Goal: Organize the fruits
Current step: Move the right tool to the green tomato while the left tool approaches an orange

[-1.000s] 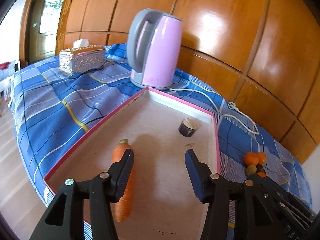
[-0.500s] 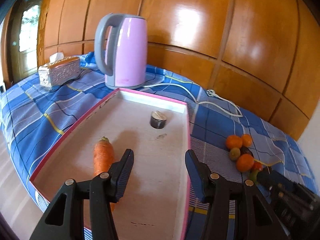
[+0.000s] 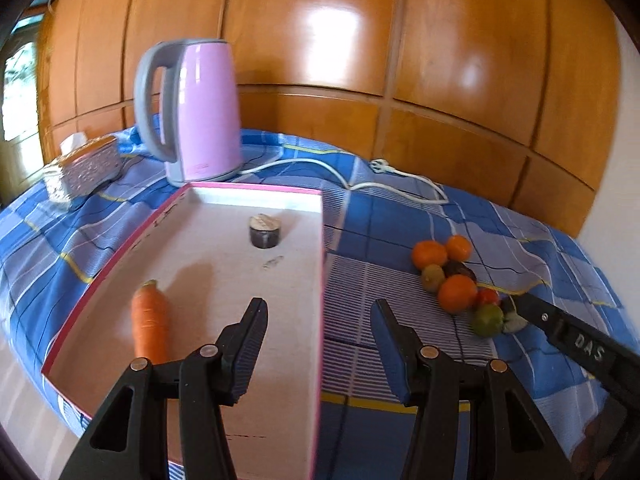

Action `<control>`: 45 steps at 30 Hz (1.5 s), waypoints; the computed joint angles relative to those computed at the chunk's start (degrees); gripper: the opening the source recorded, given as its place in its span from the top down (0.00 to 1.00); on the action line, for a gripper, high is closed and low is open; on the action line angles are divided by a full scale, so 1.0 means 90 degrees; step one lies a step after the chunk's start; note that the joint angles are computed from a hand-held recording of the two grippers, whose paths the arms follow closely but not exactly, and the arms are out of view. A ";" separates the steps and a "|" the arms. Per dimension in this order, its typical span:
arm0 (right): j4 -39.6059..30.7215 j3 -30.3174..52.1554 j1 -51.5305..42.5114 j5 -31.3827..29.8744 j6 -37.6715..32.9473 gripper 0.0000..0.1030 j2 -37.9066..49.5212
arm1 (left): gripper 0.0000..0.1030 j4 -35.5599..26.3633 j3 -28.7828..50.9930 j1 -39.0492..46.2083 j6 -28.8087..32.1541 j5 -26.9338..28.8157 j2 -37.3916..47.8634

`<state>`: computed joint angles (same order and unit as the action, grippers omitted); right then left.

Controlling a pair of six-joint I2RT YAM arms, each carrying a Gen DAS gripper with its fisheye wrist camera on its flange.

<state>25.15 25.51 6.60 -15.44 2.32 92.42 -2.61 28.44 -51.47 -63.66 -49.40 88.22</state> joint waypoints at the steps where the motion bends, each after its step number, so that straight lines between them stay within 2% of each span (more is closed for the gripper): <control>1: -0.0048 0.0036 -0.0056 -0.0038 0.0033 0.64 0.0037 | 0.47 0.0040 -0.0012 -0.0008 0.0058 0.0011 -0.0006; 10: -0.0213 0.0162 -0.0119 0.0010 0.0151 0.64 0.0205 | 0.48 0.0157 0.0061 -0.0037 0.0265 0.0190 0.0074; 16: -0.0306 0.0238 -0.0188 -0.0135 0.0182 0.64 0.0303 | 0.48 0.0645 0.0156 -0.0240 0.0916 0.0309 0.0258; 20: -0.0445 0.0330 -0.0235 -0.0344 0.0160 0.64 0.0406 | 0.48 0.0724 0.0296 -0.0278 0.1088 0.0457 0.0410; 29: -0.0666 0.0505 -0.0096 -0.0539 0.0029 0.64 0.0626 | 0.48 0.0814 0.0360 -0.0157 0.1099 0.0679 0.0502; 43: -0.0655 0.0902 0.0261 -0.0044 -0.0069 0.64 0.1167 | 0.48 0.0746 0.0408 -0.0107 0.0964 0.0762 0.0484; 45: -0.0680 0.0952 0.0307 0.0016 -0.0131 0.66 0.1232 | 0.48 0.0754 0.0415 -0.0082 0.0964 0.0787 0.0492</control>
<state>19.03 34.08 9.37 -15.30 1.14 103.51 4.18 32.18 -52.21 -54.99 -42.31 92.64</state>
